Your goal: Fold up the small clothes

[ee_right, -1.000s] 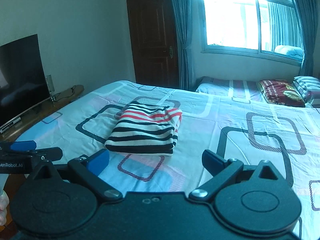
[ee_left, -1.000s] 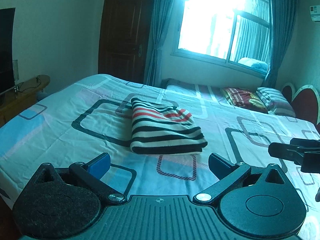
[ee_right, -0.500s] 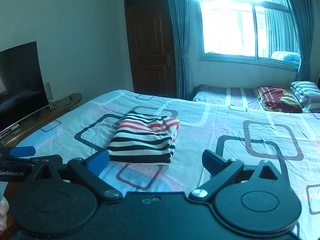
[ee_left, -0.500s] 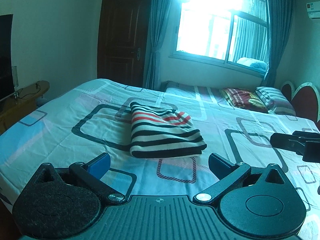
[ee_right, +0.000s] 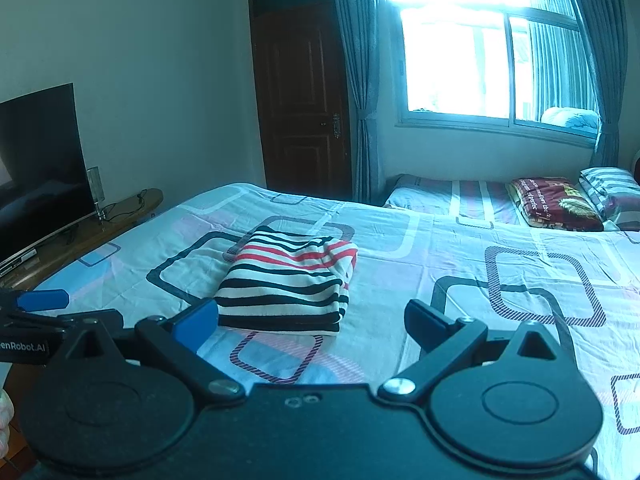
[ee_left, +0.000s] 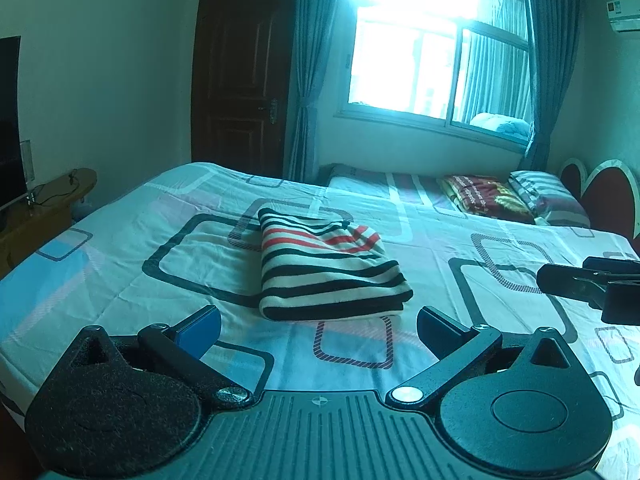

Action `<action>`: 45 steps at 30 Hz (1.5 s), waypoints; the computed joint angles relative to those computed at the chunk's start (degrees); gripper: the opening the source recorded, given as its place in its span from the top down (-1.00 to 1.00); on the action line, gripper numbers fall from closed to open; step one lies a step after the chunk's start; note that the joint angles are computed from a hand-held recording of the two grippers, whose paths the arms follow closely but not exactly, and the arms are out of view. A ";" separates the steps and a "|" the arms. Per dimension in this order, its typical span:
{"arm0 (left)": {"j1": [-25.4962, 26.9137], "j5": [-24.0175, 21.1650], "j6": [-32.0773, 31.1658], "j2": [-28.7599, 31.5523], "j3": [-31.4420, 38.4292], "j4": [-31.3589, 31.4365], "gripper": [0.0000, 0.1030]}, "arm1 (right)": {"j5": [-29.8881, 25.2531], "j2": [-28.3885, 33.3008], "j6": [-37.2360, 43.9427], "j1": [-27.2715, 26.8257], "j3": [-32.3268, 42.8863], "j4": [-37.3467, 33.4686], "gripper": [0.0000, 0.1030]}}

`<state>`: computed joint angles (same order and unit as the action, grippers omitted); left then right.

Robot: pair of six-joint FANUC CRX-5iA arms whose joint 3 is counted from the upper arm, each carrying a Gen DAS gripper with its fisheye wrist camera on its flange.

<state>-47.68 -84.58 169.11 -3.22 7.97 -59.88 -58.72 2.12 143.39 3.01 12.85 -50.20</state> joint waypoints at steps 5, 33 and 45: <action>-0.05 0.00 -0.20 0.22 0.20 -0.05 -1.00 | 0.06 0.04 -0.25 0.09 0.05 0.27 -0.93; -0.76 0.40 -2.16 0.64 0.59 -1.89 -1.00 | 1.06 -0.35 0.73 0.05 -0.69 -0.35 -0.93; -0.89 0.43 -2.25 0.78 0.81 -1.66 -1.00 | 0.96 -0.28 0.83 -0.01 -0.73 -0.29 -0.94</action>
<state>-48.57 -84.15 166.86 -2.44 8.78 -61.54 -57.76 1.84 144.22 3.00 12.12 -50.49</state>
